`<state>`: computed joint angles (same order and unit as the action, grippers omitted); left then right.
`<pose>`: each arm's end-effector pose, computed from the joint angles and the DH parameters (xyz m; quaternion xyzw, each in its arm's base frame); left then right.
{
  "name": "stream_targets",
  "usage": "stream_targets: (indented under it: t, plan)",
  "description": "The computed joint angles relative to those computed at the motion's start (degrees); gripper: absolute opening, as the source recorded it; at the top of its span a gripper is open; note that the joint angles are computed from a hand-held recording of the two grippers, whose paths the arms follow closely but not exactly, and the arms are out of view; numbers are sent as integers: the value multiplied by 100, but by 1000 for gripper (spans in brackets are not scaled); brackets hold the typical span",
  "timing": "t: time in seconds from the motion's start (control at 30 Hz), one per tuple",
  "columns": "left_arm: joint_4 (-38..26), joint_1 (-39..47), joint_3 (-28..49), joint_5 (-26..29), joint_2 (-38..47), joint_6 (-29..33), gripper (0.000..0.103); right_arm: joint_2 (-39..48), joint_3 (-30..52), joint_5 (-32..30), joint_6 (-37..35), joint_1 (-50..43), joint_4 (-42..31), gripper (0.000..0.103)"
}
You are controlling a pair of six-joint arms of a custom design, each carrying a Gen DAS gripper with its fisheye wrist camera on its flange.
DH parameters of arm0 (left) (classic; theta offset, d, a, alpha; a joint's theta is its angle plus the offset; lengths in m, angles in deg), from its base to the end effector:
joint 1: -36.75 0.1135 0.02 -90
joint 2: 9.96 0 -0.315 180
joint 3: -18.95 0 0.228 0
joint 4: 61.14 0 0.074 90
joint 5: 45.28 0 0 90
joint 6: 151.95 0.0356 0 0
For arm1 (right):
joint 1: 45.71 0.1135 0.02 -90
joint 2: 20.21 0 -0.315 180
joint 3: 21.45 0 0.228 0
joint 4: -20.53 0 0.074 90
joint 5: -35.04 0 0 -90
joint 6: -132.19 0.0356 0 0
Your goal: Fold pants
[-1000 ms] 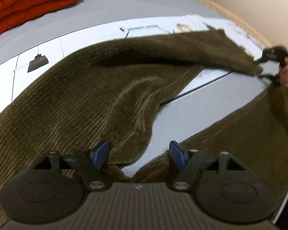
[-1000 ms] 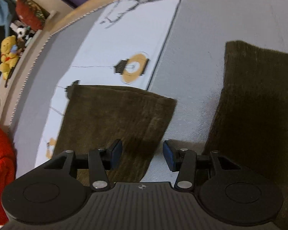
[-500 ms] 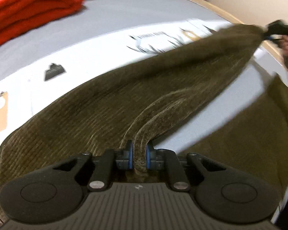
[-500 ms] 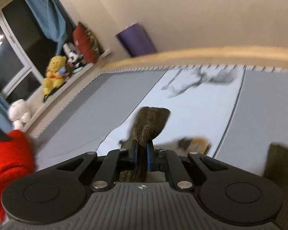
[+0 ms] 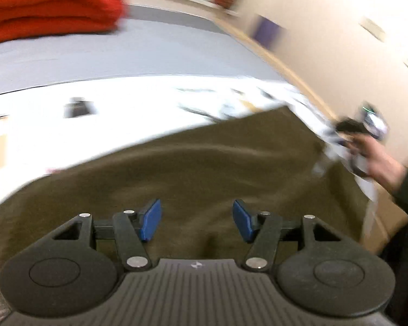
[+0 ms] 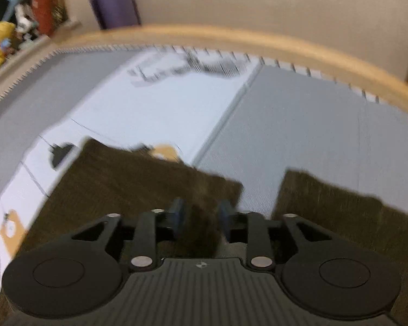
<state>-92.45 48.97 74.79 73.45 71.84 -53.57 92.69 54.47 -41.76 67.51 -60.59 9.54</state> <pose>0.2352 0.0334 0.2370 0.0387 0.9313 -0.1854 0.3111 0.3820 -0.1099 0.1858 0.3574 0.8567 -0.0744 0.3645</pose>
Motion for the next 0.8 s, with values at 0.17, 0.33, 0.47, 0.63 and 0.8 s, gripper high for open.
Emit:
stream_targets:
  t: [0.17,0.33,0.47,0.63,0.8]
  plan:
    - [154,578,-72,-1830,541,-179,53,-757,-427,-548,-206,241,391,37]
    - [466,1224,-223,-2797,1067,-82,6,-1626,-540,-1396,-125,556,144,37]
    - [870,1819,-194,-3003,1230,116,3,-2662,-779,-2003,-160,978,-418,37]
    - [356,2097,-76,-2464,774,226,12,-4086,-1332,-2477,-418,1659,-1350,39]
    - [-212,2386,-46,-2358,-120,257,75,-5220,-2006,-2093,-500,2968,-2216,41]
